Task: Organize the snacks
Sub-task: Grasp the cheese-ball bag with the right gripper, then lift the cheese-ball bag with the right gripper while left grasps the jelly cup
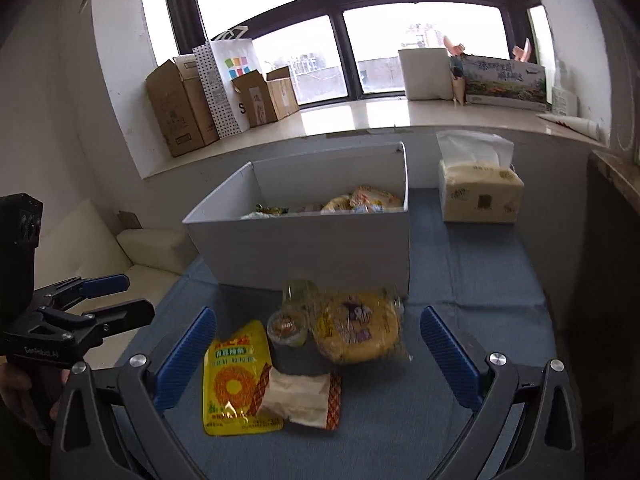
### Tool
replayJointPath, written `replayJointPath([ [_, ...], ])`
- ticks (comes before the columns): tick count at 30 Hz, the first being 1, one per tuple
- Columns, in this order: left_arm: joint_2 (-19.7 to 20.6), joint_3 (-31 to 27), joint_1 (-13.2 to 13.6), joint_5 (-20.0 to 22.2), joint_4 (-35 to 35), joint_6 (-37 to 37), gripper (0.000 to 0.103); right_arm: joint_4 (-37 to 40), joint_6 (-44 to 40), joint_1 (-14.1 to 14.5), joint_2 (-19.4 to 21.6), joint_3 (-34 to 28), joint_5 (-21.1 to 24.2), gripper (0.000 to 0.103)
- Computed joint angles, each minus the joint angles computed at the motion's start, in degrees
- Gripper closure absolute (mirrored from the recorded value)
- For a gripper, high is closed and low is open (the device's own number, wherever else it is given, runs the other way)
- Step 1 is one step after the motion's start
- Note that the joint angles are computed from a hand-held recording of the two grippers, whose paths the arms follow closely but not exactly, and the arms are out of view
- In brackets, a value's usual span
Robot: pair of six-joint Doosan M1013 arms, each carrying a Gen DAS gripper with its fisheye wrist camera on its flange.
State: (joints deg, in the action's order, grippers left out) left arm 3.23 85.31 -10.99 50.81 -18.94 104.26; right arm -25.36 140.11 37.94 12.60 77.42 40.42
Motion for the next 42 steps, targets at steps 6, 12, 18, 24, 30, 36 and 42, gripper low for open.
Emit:
replayJointPath([
  [6,-1.86,3.39,0.17,1.19,-2.88,0.88,0.000,3.56,2.74,0.78,-0.43,3.88,-0.55,0.000],
  [12,-2.44,4.64,-0.43,0.22,-0.22,0.62,0.000,3.03,2.73,0.74,0.27,3.47,0.43,0.000],
  [18,-2.13,4.57,-0.08,1.20,-2.50,2.60,0.000,2.97,0.09,0.03,1.75,1.55,3.06,0.000],
  [24,-2.13,4.66,-0.21,0.98,-0.86,1.98,0.000,10.31,-8.08,-2.90,5.01,-2.23,5.03,0.000],
  [30,-1.92,4.69,0.02,1.39,-0.23,1.39,0.000,11.60,-14.08,-3.74,9.33,-7.50,10.73,0.000],
  [36,-1.49,4.58,0.44,1.91,-0.70,1.14,0.000,20.90,-14.27,-6.68,9.41,-6.65,9.00,0.004],
  [42,-0.88,4.04,0.61,2.15,-0.91,1.06,0.000,17.91,-10.97,-6.09,7.35,-4.44,7.98,0.022],
])
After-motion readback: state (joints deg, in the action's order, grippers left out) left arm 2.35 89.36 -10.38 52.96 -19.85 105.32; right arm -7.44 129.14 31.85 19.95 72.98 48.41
